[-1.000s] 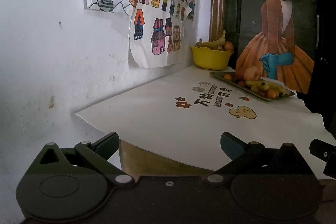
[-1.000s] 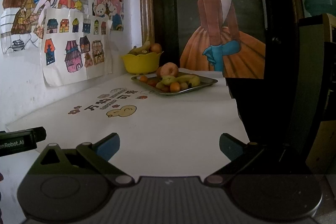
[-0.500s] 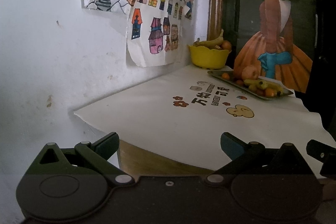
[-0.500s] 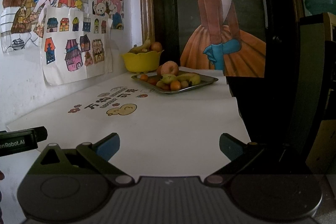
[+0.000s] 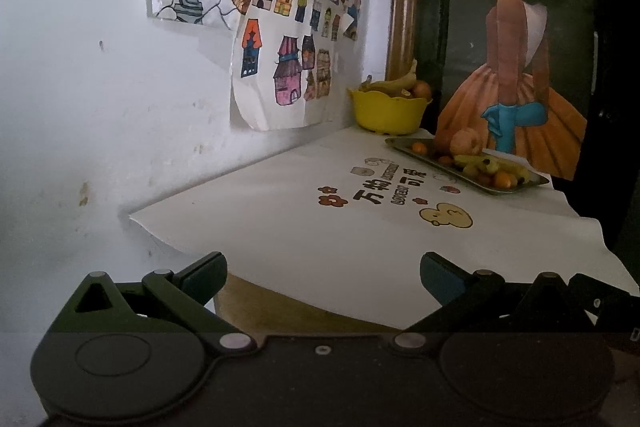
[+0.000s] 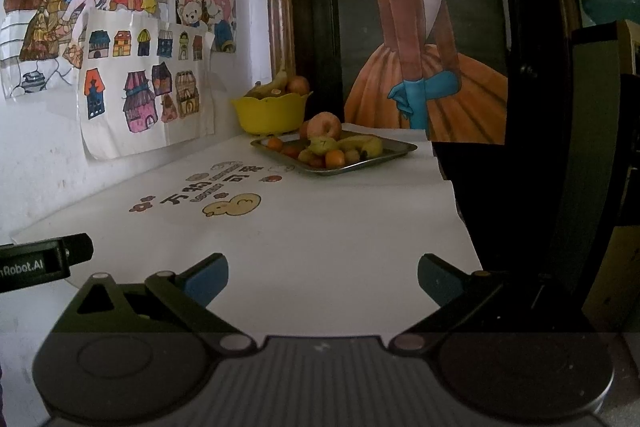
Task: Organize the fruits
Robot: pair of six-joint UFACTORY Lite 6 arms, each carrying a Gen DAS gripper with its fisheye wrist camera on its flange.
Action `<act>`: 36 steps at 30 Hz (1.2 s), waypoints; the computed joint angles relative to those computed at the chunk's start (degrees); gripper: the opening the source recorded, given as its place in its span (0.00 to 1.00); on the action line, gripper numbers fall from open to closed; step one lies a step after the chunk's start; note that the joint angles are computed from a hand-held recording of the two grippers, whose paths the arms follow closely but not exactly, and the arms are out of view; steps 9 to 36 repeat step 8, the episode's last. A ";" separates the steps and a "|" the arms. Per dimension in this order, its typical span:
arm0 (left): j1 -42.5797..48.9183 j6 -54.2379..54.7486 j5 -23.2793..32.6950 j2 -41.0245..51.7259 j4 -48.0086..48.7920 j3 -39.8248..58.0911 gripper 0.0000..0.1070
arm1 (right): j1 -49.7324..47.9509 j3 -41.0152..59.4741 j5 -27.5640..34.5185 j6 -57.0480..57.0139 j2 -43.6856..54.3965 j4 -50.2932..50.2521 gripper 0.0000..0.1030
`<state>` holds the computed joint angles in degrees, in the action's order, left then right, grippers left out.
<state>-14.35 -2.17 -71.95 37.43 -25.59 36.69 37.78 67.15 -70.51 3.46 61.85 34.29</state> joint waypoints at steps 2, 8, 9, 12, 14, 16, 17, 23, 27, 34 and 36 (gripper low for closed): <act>0.02 0.08 0.17 0.00 -0.16 0.10 0.96 | -0.12 0.04 0.15 -0.03 -0.07 -0.13 1.00; -0.07 0.06 0.17 0.05 -0.25 0.17 0.96 | -0.30 0.37 0.68 -0.18 0.05 -0.41 1.00; -0.07 0.06 0.17 0.05 -0.25 0.17 0.96 | -0.30 0.37 0.68 -0.18 0.05 -0.41 1.00; -0.07 0.06 0.17 0.05 -0.25 0.17 0.96 | -0.30 0.37 0.68 -0.18 0.05 -0.41 1.00; -0.07 0.06 0.17 0.05 -0.25 0.17 0.96 | -0.30 0.37 0.68 -0.18 0.05 -0.41 1.00; -0.07 0.06 0.17 0.05 -0.25 0.17 0.96 | -0.30 0.37 0.68 -0.18 0.05 -0.41 1.00; -0.07 0.06 0.17 0.05 -0.25 0.17 0.96 | -0.30 0.37 0.68 -0.18 0.05 -0.41 1.00; -0.07 0.06 0.17 0.05 -0.25 0.17 0.96 | -0.30 0.37 0.68 -0.18 0.05 -0.41 1.00; -0.07 0.06 0.17 0.05 -0.25 0.17 0.96 | -0.30 0.37 0.68 -0.18 0.05 -0.41 1.00; -0.07 0.06 0.17 0.05 -0.25 0.17 0.96 | -0.30 0.37 0.68 -0.18 0.05 -0.41 1.00; -0.07 0.06 0.17 0.05 -0.25 0.17 0.96 | -0.30 0.37 0.68 -0.18 0.05 -0.41 1.00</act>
